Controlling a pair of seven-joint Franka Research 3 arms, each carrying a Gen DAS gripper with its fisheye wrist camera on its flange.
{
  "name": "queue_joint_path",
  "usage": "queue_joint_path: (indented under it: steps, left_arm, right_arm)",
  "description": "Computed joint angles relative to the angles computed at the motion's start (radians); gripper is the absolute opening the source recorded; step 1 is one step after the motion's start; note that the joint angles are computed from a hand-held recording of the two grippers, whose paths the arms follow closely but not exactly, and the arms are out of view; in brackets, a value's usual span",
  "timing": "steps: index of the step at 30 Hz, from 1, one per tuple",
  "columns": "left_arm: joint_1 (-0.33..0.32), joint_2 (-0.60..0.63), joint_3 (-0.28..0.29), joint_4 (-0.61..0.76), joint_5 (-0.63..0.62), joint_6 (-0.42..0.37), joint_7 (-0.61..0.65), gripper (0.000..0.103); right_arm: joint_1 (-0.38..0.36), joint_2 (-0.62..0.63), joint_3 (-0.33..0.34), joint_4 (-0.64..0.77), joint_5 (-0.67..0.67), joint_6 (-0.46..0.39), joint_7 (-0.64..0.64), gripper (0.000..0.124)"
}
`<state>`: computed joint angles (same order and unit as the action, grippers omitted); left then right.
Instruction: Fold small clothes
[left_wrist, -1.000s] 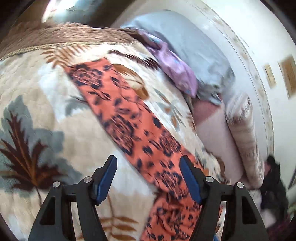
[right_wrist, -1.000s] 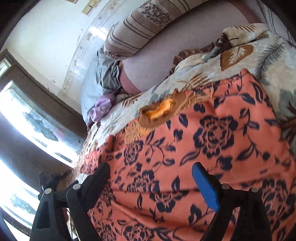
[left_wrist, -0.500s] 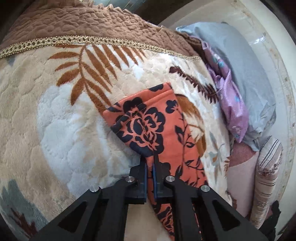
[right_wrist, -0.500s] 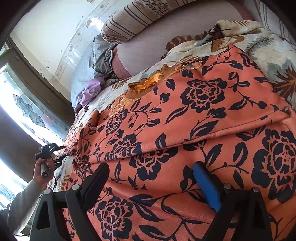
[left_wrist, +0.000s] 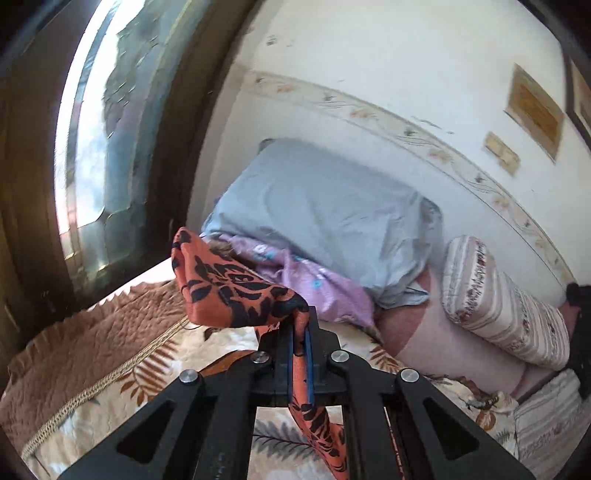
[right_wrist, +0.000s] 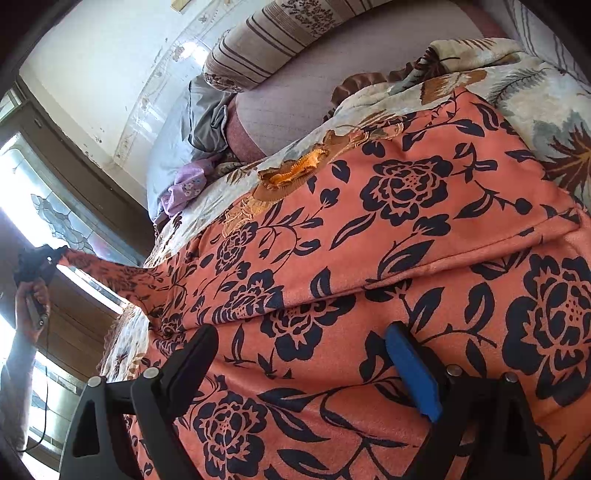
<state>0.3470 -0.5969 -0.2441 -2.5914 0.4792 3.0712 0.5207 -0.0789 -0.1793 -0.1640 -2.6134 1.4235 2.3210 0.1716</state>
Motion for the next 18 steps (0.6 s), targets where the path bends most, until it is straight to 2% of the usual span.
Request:
queue_joint_path:
  steps: [4,9,12,14,15,16,17,18]
  left_arm:
    - [-0.076,0.086,-0.062,0.124,0.018,-0.018,0.027,0.005]
    - [-0.142,0.242,-0.199,0.284,0.114,-0.020,-0.003,0.005]
    - [-0.205,0.376,-0.274,0.391,0.188,-0.032,-0.014,0.005]
    - [-0.264,0.488,-0.319,0.464,0.223,-0.074,-0.013,0.006]
    - [-0.314,0.561,-0.324,0.503,0.180,-0.113,0.061,0.016]
    - [-0.354,0.632,-0.336,0.543,0.157,-0.168,0.128,0.048]
    - [-0.390,0.703,-0.340,0.582,0.188,-0.229,0.144,0.063]
    - [-0.424,0.744,-0.334,0.590,0.212,-0.276,0.138,0.073]
  right_arm:
    - [-0.008,0.003,-0.010,0.001,0.003,-0.026,-0.003,0.094]
    - [-0.022,0.006,-0.019,0.002,0.005,-0.061,-0.007,0.094]
    - [-0.033,0.012,-0.026,0.006,0.008,-0.091,-0.009,0.094]
    - [-0.044,0.016,-0.033,0.009,0.008,-0.120,-0.006,0.094]
    - [-0.050,0.018,-0.036,0.012,0.005,-0.135,0.001,0.094]
    - [-0.056,0.017,-0.039,0.015,0.000,-0.148,0.016,0.093]
    - [-0.065,0.014,-0.045,0.017,-0.003,-0.165,0.036,0.093]
    - [-0.077,0.011,-0.056,0.018,-0.002,-0.189,0.060,0.093]
